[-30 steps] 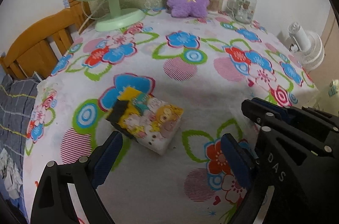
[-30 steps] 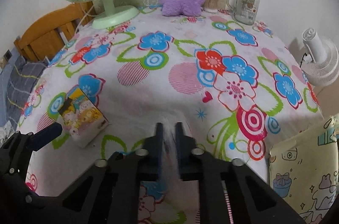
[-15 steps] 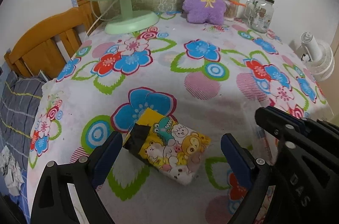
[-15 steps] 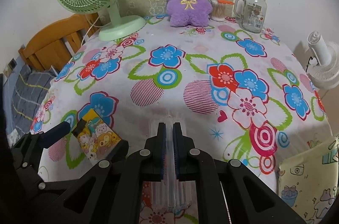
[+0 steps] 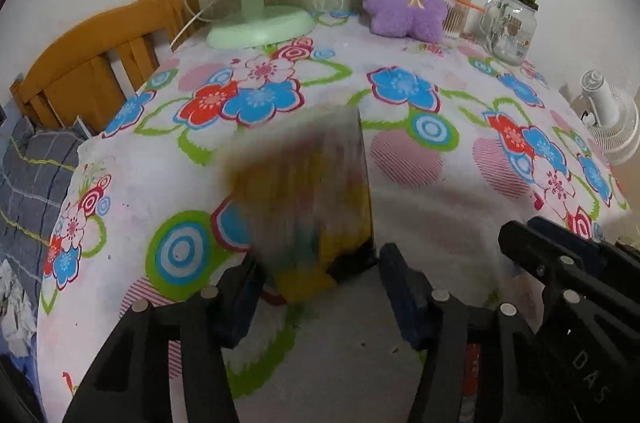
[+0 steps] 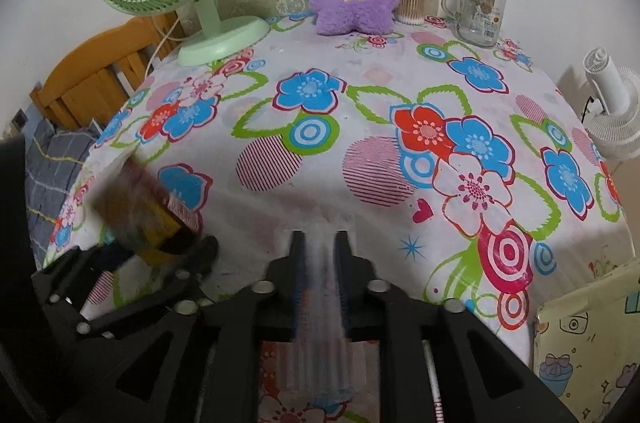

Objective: Organize soft objects
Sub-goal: 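Grasp the clear plastic bag with the right tool, then grasp the cartoon-printed tissue box with the left tool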

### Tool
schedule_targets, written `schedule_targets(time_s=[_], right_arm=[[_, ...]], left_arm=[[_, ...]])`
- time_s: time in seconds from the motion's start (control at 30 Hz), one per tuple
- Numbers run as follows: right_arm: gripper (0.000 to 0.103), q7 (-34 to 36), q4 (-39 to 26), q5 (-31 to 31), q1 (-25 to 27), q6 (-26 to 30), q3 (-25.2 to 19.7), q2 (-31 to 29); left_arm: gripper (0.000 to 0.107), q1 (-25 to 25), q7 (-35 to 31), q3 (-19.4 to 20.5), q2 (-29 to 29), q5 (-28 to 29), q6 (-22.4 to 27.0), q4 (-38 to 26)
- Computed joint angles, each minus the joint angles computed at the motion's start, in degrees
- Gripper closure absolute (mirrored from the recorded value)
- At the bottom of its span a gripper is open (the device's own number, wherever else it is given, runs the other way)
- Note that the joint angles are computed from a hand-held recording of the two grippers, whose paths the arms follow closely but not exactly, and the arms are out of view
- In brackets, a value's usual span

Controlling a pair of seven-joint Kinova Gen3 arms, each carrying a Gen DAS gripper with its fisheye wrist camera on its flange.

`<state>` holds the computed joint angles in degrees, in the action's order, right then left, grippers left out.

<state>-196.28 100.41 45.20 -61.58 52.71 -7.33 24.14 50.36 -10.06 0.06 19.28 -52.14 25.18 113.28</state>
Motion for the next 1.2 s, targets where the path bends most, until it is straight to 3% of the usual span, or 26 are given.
schedule_targets(time_s=[0.13, 0.23, 0.5, 0.57, 0.63, 0.8, 1.03, 1.2], right_arm=[[0.062, -0.22, -0.22, -1.50, 0.19, 0.99, -0.15, 0.04], [0.059, -0.18, 0.11, -2.28, 0.53, 0.53, -0.33, 0.15], [0.058, 0.13, 1.20, -3.27, 1.14, -2.76, 0.03, 0.24], [0.064, -0.40, 1.73, -2.61, 0.89, -3.76, 0.34, 0.05], [0.074, -0.21, 1.71, -2.18, 0.69, -3.93, 0.43, 0.03], [0.081, -0.11, 0.58, -1.62, -0.08, -1.81, 0.77, 0.18], [0.081, -3.24, -0.23, 0.44, -0.02, 0.38, 1.10, -0.35], [0.081, -4.05, -0.84, 0.90, 0.95, 0.46, 0.97, 0.34]], left_arm=[[0.066, 0.76, 1.21, -0.15, -0.39, -1.32, -0.31, 0.71], [0.075, 1.26, 2.34, -0.10, -0.64, -2.53, -0.69, 1.24], [0.080, 0.99, 3.56, 0.54, -0.93, -3.40, -0.37, 1.60], [0.079, 1.01, 3.83, 0.77, -1.02, -3.60, 0.18, 1.53], [0.067, 1.45, 4.88, 0.79, -1.11, -4.39, 1.34, 1.36], [0.050, 0.44, 5.68, 2.26, -1.47, -5.49, 3.45, 0.41], [0.034, -2.17, 1.69, 4.20, -0.80, -4.17, 5.87, -2.66], [0.031, -2.34, -1.30, 3.44, 0.88, -3.09, 6.57, -5.09]])
